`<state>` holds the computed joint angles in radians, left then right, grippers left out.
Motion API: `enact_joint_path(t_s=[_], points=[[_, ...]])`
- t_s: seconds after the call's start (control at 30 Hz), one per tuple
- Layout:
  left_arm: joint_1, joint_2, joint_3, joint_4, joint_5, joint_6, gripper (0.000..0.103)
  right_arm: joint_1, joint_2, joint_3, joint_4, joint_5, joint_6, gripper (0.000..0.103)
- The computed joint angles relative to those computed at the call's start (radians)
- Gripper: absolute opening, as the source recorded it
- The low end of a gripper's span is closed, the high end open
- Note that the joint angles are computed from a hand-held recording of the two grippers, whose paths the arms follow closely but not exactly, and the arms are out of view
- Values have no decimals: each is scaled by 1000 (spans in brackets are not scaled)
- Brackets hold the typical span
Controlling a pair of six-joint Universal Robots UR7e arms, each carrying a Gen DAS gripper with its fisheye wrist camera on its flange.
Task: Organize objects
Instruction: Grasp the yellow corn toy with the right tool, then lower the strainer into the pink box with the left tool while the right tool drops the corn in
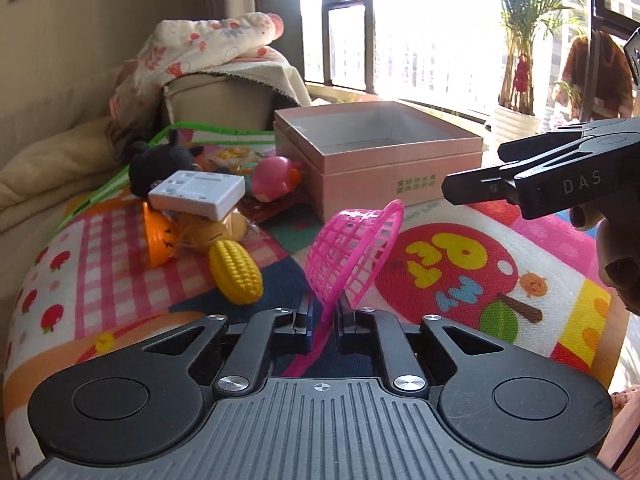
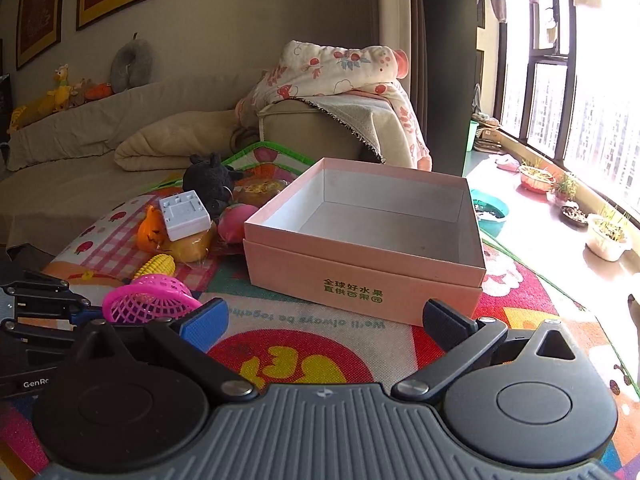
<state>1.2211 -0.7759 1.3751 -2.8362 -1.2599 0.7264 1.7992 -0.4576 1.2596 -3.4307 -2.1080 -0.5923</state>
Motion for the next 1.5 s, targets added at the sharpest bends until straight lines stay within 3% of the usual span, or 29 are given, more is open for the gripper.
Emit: enact_joint_path(t_s=[0.17,0.3,0.37,0.47,0.53,0.6,0.67,0.83,0.97,1.13,1.27,1.37,1.43,1.5], points=[[15,-68,58,-57,30,-37,12,15,43,-114,183,57,52,103],[40,-100,30,-74,45,-132,12,28,149,-296,377,93,45,103],[49,-103,12,-88,64,-162,12,33,221,-416,485,89,60,93],[57,-110,4,-92,80,-186,12,39,338,-619,640,57,72,70],[61,-117,3,-66,73,-210,12,41,391,-720,718,34,87,43],[63,-130,19,-52,61,-216,12,46,382,-701,703,16,83,31],[61,-143,38,-39,42,-225,12,48,302,-568,670,34,87,30],[40,-157,52,36,-58,-272,12,52,52,-143,439,39,32,30],[0,-101,-26,96,-161,-291,12,43,-101,96,227,17,10,30],[-54,94,-297,188,-257,-340,12,32,-179,218,-26,-28,-14,30],[-92,328,-601,221,-235,-327,12,8,-208,241,-94,-17,11,30],[-90,490,-843,328,-223,-348,18,-9,-214,243,-115,-5,24,30],[-84,561,-947,368,-169,-409,18,-17,-210,228,-103,-6,30,30],[-74,564,-937,343,-145,-433,18,-24,-207,210,-84,-4,30,30]])
